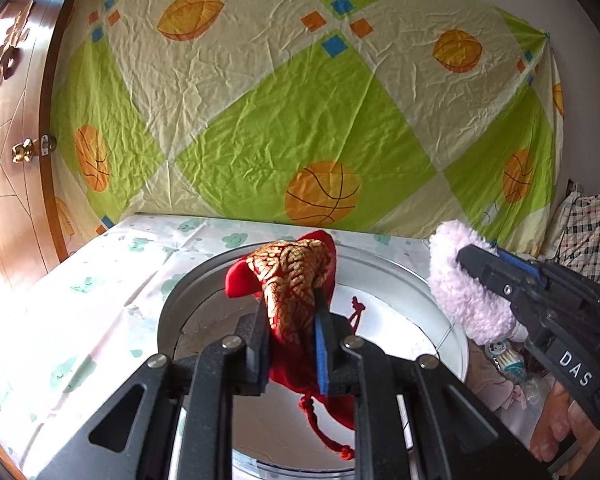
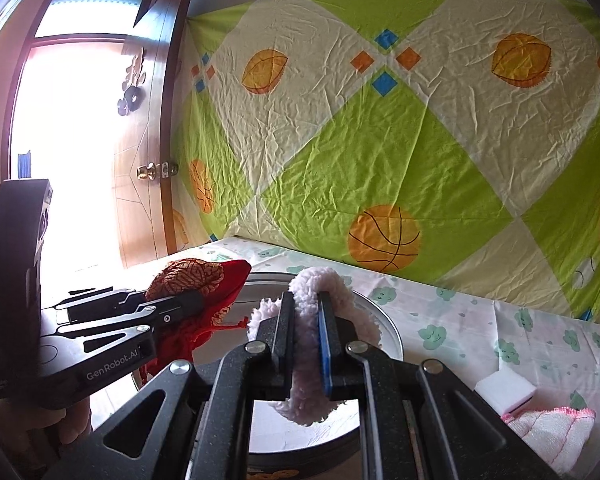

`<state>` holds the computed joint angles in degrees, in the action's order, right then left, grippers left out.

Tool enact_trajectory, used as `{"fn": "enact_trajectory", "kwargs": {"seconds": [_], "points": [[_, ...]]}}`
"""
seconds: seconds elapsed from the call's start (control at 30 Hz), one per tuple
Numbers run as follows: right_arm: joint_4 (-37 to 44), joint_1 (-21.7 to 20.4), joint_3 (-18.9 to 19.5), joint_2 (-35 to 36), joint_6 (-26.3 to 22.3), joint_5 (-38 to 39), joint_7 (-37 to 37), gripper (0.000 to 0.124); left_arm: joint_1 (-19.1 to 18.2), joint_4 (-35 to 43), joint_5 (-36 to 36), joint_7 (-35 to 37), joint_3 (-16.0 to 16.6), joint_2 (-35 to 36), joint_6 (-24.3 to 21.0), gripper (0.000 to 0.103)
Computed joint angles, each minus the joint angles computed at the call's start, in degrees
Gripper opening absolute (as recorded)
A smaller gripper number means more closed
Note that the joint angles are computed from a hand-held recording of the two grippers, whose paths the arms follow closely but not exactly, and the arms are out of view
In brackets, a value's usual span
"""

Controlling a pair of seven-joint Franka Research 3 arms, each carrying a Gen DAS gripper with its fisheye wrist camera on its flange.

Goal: Organize soft objects
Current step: 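Lower the pouch into the tin with the left tool while the right tool lowers the sock beside it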

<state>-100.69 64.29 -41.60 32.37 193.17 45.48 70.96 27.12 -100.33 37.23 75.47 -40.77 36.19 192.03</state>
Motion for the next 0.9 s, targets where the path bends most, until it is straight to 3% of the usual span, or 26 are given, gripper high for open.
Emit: {"fn": "enact_trajectory", "kwargs": {"seconds": [0.27, 0.43, 0.7, 0.9], "points": [[5.2, -1.9, -2.5, 4.1, -7.3, -4.6, 6.2, 0.011, 1.4, 7.0, -4.3, 7.6, -5.2, 4.8, -11.5, 0.015], [8.7, -4.0, -2.7, 6.3, -11.4, -8.5, 10.1, 0.011, -0.6, 11.3, -8.1, 11.9, -5.0, 6.5, -17.2, 0.015], [14.4, -9.2, 0.0, 8.5, -18.6, -14.5, 15.2, 0.011, -4.3, 17.6, -14.2, 17.5, -3.1, 7.9, -25.1, 0.015], [18.2, -13.4, 3.4, 9.4, -23.6, -18.7, 17.7, 0.011, -8.8, 21.6, -17.3, 19.3, 1.7, 7.8, -28.7, 0.015]]}}
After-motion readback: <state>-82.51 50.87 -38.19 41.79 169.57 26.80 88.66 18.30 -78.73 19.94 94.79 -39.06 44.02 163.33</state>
